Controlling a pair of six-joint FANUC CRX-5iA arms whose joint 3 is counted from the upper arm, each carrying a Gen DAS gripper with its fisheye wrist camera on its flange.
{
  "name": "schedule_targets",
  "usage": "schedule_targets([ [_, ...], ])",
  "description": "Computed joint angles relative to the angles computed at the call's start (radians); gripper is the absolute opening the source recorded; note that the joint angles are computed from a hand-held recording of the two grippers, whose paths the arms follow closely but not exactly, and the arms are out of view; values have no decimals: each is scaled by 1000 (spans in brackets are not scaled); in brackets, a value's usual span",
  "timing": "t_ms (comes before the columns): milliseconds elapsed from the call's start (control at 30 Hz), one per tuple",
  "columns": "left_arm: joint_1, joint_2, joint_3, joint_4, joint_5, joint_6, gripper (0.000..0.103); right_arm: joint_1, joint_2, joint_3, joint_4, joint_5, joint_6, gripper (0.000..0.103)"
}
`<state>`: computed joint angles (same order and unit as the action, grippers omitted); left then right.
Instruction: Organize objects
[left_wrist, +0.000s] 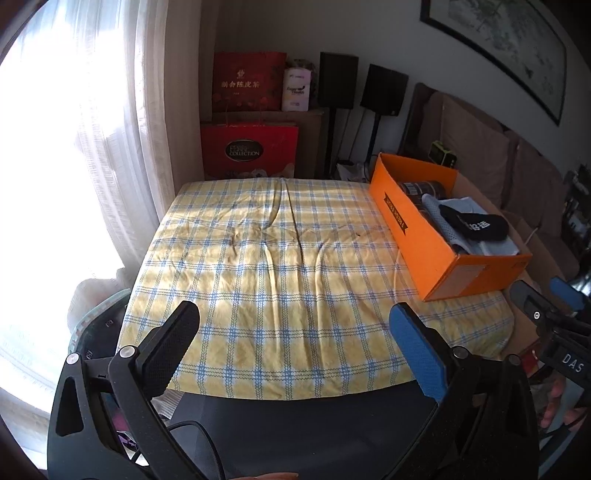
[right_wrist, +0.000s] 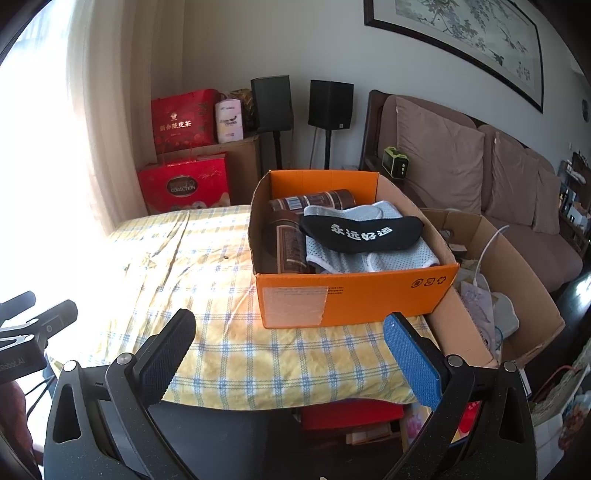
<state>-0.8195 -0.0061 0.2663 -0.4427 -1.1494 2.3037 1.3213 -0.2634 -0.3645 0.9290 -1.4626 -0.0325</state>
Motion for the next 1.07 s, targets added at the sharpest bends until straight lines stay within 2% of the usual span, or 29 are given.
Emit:
schedule_targets([
  [567,-18,-4,10,-48,-15,30,103,3,-3,-1,9,-7,-14,103],
  [1067,-17,0,12,-48,-22,26,103,-1,-4,0,7,-10,-14,103],
])
